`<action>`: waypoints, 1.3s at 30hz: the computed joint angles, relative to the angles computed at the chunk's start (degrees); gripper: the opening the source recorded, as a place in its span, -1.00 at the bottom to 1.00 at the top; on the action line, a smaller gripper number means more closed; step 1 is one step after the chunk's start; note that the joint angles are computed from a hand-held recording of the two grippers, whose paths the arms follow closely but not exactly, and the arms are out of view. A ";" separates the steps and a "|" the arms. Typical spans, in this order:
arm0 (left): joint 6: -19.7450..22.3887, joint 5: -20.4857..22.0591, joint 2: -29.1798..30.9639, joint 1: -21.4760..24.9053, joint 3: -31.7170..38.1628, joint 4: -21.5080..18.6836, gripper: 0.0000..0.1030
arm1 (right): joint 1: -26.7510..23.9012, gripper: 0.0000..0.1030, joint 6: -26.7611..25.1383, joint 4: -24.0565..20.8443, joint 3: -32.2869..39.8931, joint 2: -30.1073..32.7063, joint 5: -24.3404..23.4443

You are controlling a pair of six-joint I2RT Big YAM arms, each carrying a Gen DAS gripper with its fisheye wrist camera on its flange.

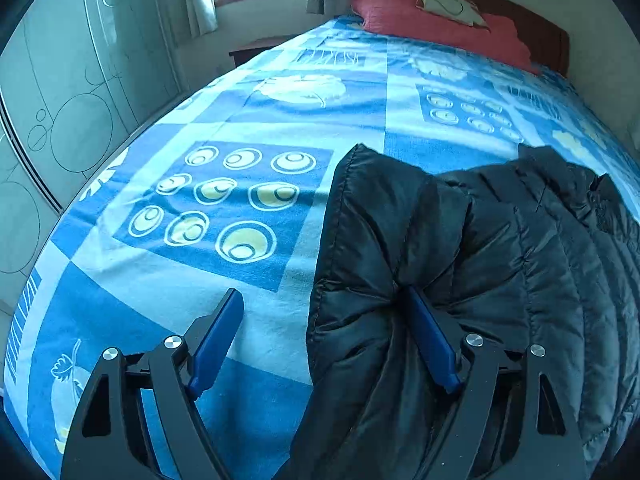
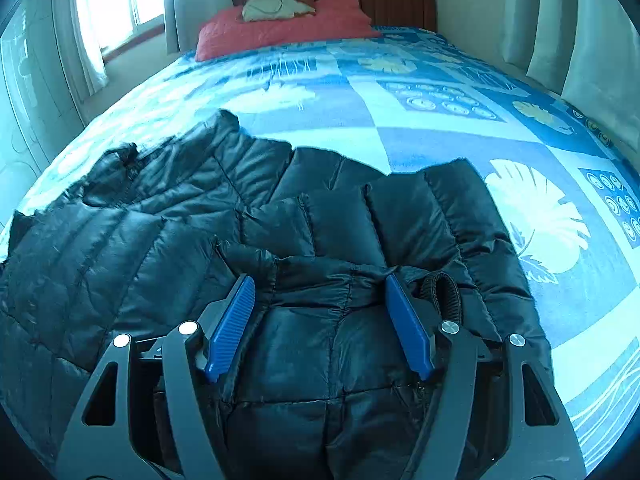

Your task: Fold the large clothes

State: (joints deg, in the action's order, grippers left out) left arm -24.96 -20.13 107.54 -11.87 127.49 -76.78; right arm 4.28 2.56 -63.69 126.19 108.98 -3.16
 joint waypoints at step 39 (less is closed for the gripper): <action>-35.55 11.56 -65.96 -31.41 -61.55 6.71 0.54 | -30.13 0.43 -15.59 -27.54 -56.45 -60.74 -31.37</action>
